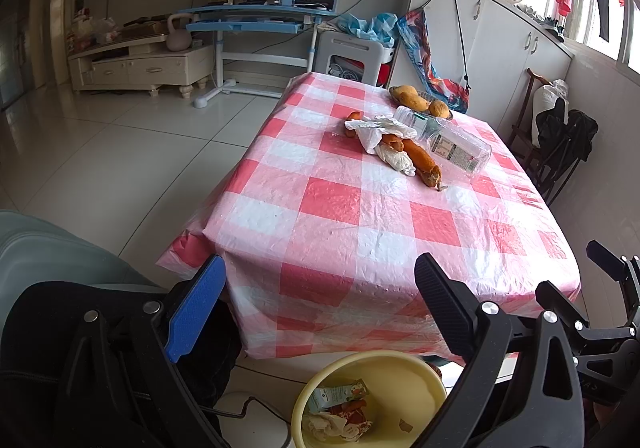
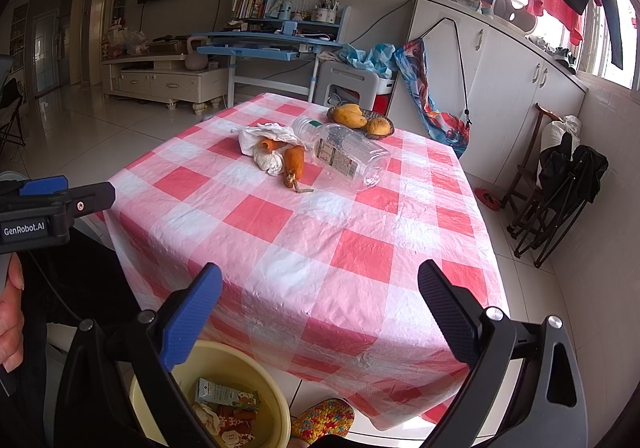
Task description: Collect trash
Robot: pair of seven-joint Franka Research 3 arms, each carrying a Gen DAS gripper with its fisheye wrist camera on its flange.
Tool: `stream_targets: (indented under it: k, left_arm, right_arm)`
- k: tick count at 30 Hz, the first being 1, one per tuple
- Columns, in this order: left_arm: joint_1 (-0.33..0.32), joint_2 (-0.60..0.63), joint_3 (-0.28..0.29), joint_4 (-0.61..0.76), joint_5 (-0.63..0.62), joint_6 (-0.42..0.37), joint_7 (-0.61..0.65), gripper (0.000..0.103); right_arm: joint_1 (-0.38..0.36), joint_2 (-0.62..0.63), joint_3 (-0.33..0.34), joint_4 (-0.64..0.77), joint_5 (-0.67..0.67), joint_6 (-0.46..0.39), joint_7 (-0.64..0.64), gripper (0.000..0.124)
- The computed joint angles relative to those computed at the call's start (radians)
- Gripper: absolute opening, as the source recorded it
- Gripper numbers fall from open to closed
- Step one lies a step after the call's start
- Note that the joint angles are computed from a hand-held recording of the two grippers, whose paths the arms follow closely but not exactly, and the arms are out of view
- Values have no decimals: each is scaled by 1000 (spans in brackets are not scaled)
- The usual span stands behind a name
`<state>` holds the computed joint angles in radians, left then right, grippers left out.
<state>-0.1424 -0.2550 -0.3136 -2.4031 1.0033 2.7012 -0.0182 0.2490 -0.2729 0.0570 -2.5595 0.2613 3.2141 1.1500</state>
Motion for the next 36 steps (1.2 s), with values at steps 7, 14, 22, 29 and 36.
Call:
stream_targets:
  k: [7, 14, 22, 29, 36]
  left_arm:
    - [1, 0, 1, 0, 1, 1, -1, 92]
    - [0, -1, 3, -1, -2, 2, 3, 92]
    - [6, -5, 4, -6, 4, 22, -17, 92]
    - [45, -53, 5, -27, 45, 81, -98, 92]
    - [62, -47, -7, -3, 37, 81, -118, 92]
  right_arm:
    - [-2, 0, 2, 0, -2, -1, 3, 94]
    - [-2, 1, 3, -1, -4, 2, 5, 94]
    - [61, 1, -58, 3, 19, 2, -14, 94]
    - [285, 17, -253, 68, 180, -29, -132, 94]
    - [411, 145, -353, 237, 415, -160, -321, 94]
